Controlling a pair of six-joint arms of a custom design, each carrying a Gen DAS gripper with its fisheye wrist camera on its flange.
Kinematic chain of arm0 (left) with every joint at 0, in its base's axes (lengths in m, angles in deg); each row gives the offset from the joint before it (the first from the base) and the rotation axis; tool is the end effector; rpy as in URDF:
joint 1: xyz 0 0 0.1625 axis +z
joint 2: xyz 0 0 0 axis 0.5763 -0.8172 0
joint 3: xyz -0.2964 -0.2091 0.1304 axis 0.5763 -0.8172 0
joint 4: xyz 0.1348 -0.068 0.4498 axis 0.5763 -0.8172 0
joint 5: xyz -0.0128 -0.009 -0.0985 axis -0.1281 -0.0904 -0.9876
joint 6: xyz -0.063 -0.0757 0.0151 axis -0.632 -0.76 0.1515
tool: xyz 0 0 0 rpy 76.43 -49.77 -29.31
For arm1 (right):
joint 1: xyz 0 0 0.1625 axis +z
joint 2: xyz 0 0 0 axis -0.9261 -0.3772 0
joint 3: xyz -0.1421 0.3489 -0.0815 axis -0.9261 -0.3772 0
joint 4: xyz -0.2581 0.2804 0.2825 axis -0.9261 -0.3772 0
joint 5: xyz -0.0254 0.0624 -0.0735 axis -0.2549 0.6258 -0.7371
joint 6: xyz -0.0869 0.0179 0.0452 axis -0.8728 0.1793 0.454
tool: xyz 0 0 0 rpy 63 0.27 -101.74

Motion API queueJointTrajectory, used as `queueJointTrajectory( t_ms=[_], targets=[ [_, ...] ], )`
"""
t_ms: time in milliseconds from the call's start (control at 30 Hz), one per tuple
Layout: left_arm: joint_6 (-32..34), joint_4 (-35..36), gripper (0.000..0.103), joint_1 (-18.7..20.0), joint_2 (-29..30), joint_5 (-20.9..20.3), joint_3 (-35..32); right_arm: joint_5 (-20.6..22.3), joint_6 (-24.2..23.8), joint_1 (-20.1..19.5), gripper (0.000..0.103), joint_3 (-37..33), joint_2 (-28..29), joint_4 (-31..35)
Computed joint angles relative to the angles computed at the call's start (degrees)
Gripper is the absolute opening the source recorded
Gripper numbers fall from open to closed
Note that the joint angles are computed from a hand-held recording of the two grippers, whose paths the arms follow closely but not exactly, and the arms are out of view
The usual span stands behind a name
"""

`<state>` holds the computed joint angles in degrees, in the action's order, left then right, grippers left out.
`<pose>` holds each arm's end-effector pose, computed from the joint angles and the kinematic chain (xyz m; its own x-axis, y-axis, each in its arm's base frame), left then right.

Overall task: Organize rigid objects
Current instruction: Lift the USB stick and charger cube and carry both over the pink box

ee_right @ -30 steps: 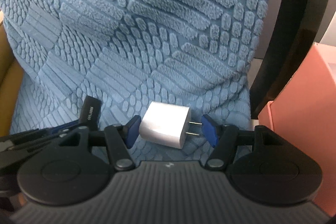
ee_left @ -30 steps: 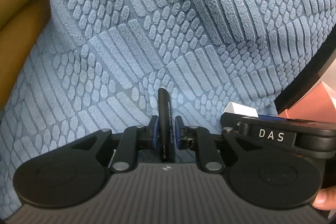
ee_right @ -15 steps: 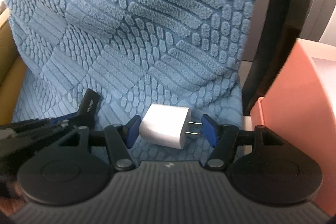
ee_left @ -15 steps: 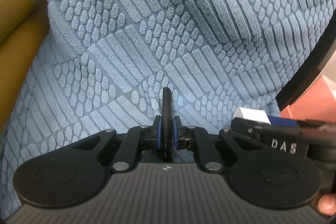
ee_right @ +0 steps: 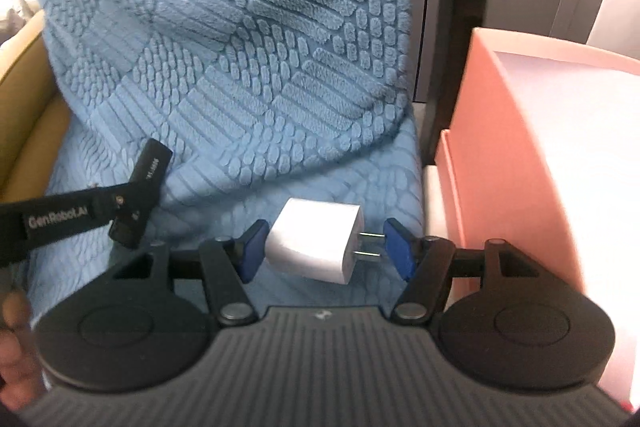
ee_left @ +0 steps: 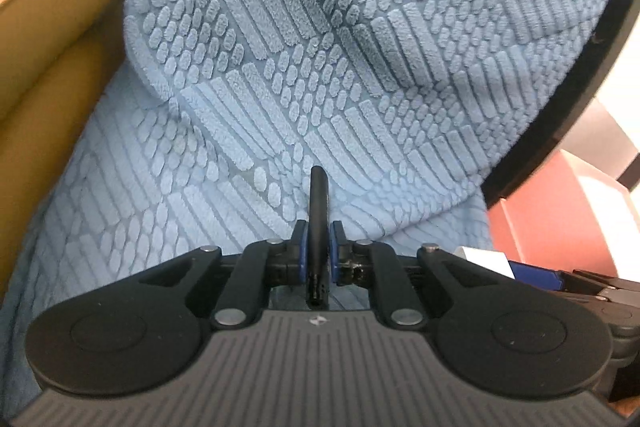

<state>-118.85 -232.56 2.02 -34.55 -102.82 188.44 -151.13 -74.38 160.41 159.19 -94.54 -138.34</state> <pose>-0.3313 -0.5298 0.0527 -0.8297 -0.3922 -0.3973 0.0934 0.6041 -0.7914 0.1274 -0.5856 0.3023 -0.6972 -0.5057 0.5081 -0.6486 0.7468 -0.1468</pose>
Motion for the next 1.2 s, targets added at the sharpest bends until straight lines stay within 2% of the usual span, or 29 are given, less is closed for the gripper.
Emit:
queueJointTrajectory(
  t_ms=[267, 467, 900, 1200],
  targets=[
    [-7.9, 7.0, 0.011, -5.5, -3.9, -0.5, 2.8, 0.6, -1.6, 1.1, 0.065, 0.9, -6.4, 4.7],
    [-15.1, 15.7, 0.011, -9.7, -6.4, -1.3, 3.7, 2.1, -1.8, 2.1, 0.065, 1.8, -11.4, 7.6],
    [-31.0, 35.3, 0.011, -19.7, -7.7, -2.5, -1.2, 4.9, 0.2, 3.1, 0.065, 4.8, -26.2, 15.1],
    [-37.9, 42.1, 0.011, -24.9, -6.6, -4.8, -4.1, 6.5, -0.1, 3.1, 0.065, 5.2, -33.0, 20.1]
  ],
)
